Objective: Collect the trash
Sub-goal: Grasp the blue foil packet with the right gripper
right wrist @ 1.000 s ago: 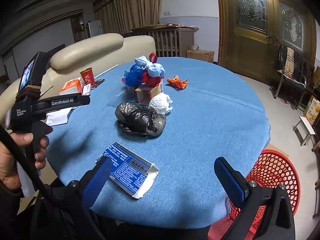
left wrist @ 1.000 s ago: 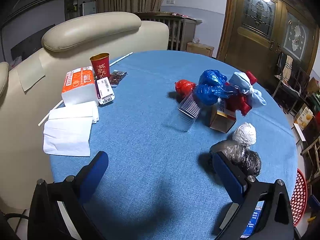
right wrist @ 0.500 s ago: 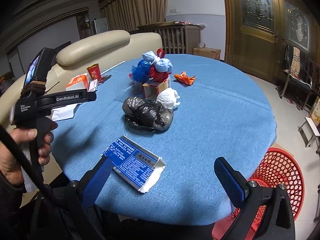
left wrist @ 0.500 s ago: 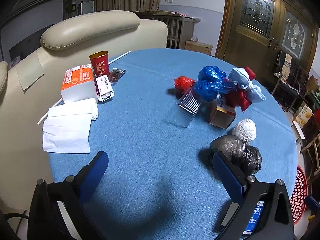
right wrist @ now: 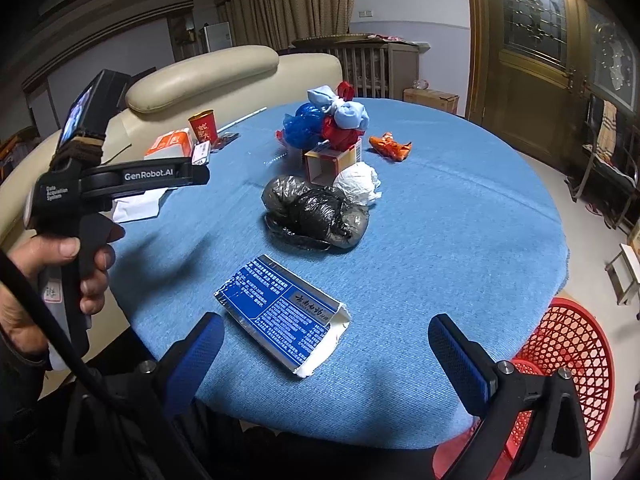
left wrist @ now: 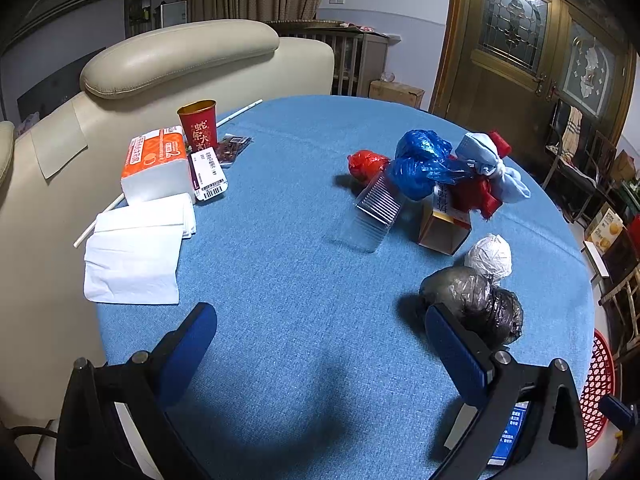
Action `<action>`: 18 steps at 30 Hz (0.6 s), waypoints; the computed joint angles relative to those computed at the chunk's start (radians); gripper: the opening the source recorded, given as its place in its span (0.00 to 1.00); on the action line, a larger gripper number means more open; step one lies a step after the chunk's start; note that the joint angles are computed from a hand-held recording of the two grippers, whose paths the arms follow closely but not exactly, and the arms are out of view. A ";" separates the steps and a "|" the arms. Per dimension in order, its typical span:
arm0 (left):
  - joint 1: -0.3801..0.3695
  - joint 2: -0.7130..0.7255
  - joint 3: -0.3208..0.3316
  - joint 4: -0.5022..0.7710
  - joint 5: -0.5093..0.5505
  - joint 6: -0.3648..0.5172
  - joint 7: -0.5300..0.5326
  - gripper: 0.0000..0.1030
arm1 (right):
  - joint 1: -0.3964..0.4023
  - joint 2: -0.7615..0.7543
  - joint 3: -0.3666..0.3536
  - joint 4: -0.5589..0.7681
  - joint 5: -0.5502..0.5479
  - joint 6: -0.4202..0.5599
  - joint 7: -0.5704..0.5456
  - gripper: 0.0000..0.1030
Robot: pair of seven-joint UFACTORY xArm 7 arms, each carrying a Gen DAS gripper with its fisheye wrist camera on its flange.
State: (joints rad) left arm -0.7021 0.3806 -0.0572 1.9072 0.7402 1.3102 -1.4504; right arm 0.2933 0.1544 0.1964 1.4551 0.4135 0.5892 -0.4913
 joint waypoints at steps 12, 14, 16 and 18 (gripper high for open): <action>0.042 -0.096 -0.030 -0.156 -0.001 -0.043 -0.065 1.00 | 0.004 0.112 0.023 0.145 -0.045 0.085 -0.124 1.00; 0.054 -0.110 -0.039 -0.183 -0.005 -0.053 -0.073 1.00 | 0.005 0.136 0.031 0.181 -0.051 0.122 -0.160 1.00; 0.065 -0.116 -0.046 -0.197 -0.009 -0.064 -0.075 1.00 | 0.012 0.156 0.038 0.209 -0.065 0.156 -0.204 1.00; 0.075 -0.115 -0.052 -0.204 -0.016 -0.079 -0.068 1.00 | 0.029 0.175 0.035 0.220 -0.101 0.163 -0.231 1.00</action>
